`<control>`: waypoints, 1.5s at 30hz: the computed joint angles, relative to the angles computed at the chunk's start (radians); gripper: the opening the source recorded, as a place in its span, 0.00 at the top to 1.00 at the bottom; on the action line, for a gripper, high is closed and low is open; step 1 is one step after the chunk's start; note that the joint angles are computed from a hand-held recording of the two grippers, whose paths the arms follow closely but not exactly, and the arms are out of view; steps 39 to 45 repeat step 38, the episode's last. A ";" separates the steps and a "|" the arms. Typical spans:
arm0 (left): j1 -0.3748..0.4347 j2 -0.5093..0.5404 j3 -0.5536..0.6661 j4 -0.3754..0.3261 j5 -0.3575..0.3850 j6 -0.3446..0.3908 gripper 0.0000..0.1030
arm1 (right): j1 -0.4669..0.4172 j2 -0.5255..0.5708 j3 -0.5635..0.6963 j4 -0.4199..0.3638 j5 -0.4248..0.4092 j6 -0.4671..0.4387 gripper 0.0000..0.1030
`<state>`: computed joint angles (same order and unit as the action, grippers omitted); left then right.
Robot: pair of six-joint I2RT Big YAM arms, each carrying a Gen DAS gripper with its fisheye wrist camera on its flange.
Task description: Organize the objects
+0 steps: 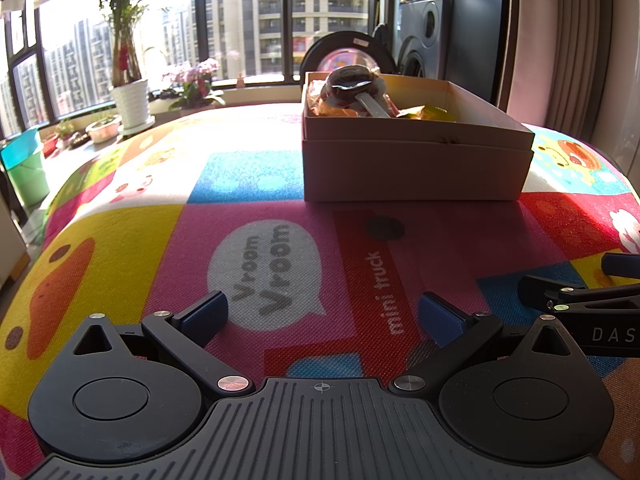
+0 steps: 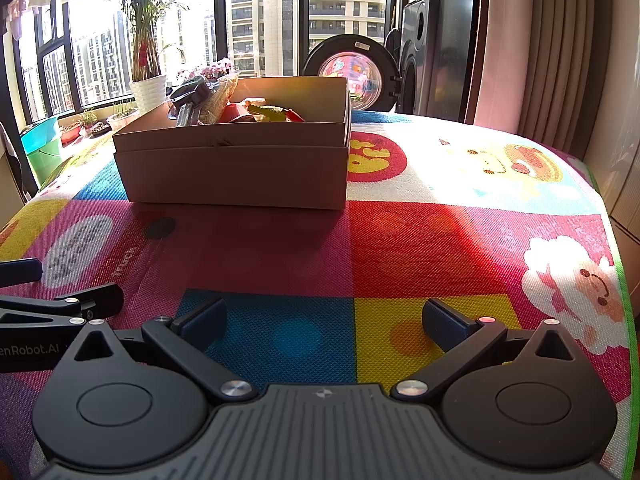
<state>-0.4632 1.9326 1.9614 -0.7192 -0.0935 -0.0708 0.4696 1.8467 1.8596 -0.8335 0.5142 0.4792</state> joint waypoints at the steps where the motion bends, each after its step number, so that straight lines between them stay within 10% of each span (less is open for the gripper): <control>1: 0.000 0.000 0.000 0.000 0.000 0.000 0.00 | 0.000 0.000 0.000 0.000 0.000 0.000 0.00; 45: 0.004 -0.003 -0.004 0.000 0.005 0.003 0.00 | 0.000 -0.001 0.000 0.000 0.000 -0.001 0.00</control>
